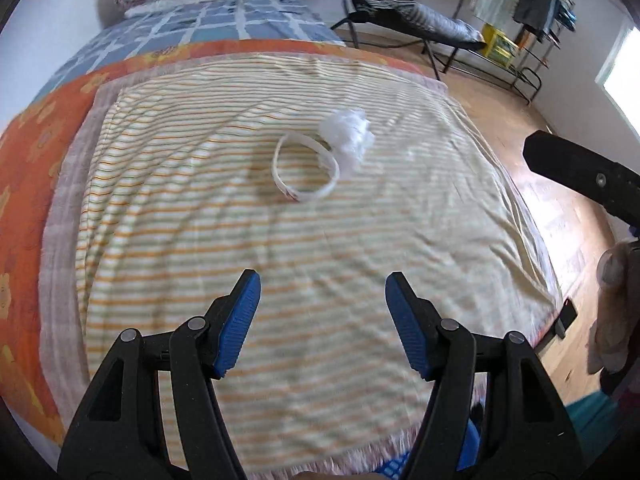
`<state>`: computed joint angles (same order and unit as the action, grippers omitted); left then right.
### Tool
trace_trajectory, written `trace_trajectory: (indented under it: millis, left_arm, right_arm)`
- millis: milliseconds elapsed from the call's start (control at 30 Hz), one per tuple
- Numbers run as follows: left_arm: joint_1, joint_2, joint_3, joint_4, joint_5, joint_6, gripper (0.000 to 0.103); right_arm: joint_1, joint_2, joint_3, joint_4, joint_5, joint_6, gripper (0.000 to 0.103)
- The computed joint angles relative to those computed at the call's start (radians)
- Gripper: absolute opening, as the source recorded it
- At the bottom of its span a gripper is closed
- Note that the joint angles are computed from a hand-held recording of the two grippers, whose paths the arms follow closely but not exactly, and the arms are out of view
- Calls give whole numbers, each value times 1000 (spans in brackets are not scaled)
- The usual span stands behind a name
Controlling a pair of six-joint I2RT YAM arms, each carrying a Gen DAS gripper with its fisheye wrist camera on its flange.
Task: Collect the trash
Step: 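Move both open tools back over the white band and tissue, then grasp the white plastic band with the left tool while the right tool grasps the white tissue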
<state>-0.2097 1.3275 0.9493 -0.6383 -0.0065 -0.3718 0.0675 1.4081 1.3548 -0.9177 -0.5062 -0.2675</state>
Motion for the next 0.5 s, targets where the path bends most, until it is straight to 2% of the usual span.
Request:
trace_trajectory:
  millis: [133,267,500]
  left_arm:
    - [56,86,50,38,30,11,67]
    - [103,166,89,81,70,11,66]
    - [156,280,154,125,106,-2,57]
  right_arm:
    - [18,121,56,55,-3,79,93]
    - [36,260,146,52,-13,142,93]
    - [74,447,263,69,-58,270,92]
